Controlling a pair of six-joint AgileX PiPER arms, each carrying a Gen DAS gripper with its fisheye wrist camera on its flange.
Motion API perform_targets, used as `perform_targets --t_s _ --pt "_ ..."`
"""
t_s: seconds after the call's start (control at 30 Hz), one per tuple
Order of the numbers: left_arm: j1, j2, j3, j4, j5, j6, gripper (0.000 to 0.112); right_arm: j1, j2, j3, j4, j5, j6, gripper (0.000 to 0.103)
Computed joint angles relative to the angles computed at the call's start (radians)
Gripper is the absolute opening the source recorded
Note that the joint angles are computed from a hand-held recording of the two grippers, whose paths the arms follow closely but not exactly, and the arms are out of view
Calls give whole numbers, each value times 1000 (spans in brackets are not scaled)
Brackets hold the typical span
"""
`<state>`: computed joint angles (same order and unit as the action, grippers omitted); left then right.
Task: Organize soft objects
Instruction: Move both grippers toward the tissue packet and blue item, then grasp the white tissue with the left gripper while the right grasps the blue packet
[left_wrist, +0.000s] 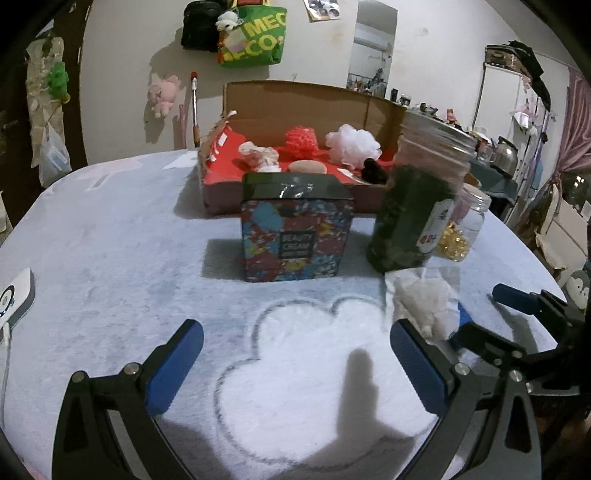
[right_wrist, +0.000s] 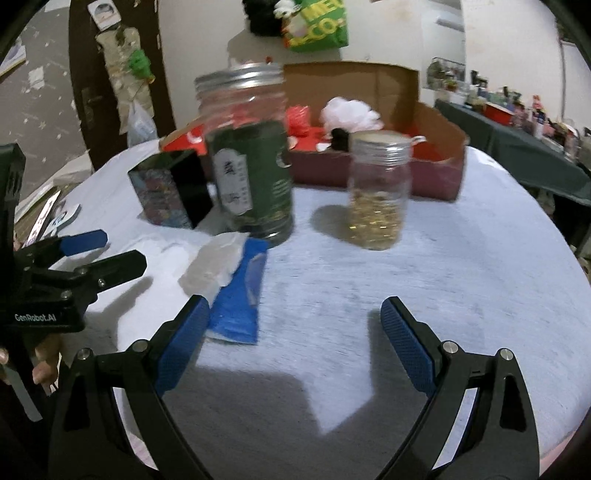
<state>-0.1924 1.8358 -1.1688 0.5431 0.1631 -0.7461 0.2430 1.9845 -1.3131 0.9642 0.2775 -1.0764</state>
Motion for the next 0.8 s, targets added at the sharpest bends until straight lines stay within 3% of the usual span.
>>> perform_targets --t_s 0.13,0.23,0.33,0.43,0.5,0.6,0.67,0.8 --pt "3 -1 1 -13 9 14 103 3 9 -12 -40 22 31 95" --pt "1 4 -10 -67 18 70 103 23 12 -12 -211 -32 183 95" --pt "-5 6 -19 -144 21 154 103 10 3 -5 -209 -49 183 95" --pt "-19 7 -27 -128 34 157 103 -26 -7 -4 -226 -58 215 95" --pt "-31 11 -36 -129 44 171 103 -56 -5 -17 -172 -30 169 95" --pt "-42 18 -54 -252 51 304 103 -110 18 -65 -63 97 55 95" --pt "-46 25 -72 -380 58 440 103 -128 38 -101 -48 173 17 95" --pt "-66 46 -106 -438 83 518 102 -141 61 -135 -39 257 -54 95"
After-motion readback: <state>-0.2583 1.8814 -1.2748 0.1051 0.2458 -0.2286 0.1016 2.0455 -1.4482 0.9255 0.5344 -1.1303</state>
